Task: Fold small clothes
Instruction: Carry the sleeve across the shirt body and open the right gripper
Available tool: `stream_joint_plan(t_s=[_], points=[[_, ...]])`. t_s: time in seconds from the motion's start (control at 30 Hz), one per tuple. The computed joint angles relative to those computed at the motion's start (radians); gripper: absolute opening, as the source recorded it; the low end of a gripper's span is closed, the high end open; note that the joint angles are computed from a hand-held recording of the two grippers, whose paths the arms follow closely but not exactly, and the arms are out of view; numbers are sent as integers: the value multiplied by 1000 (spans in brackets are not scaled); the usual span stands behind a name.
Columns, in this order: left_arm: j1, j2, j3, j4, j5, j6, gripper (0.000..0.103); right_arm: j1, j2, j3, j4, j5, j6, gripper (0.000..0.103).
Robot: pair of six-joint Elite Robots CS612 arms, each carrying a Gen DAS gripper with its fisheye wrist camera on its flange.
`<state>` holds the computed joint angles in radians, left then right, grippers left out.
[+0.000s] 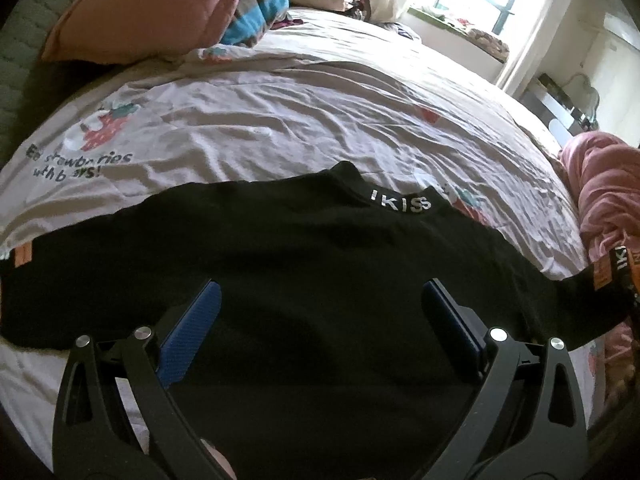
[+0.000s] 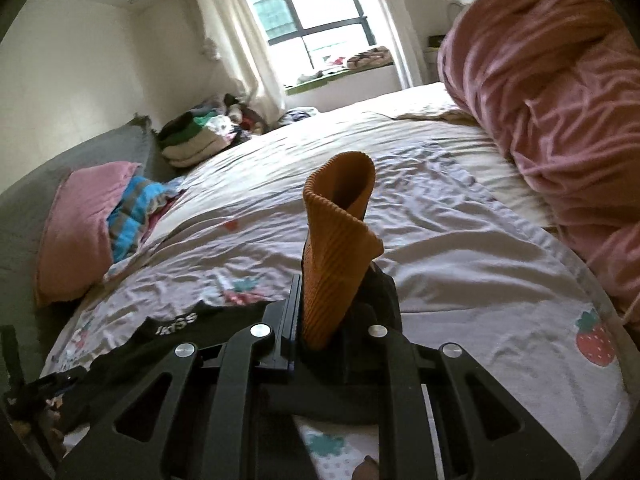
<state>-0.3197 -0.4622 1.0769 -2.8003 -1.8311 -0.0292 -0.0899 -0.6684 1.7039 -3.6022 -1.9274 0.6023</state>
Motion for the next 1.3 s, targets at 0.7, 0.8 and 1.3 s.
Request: stream_joint_plan(t_s=[0.7,0.8,1.3], points=[[46,2,-23,8,-134,-59,94,71,49,-165,49,130,-115,14],[53,8,-35,24,-152,-66,94,82,61,-201,69,145,-125,14],[88,57,-112,89,-296,-144,94,132,160,-386,176,247,-169,14]])
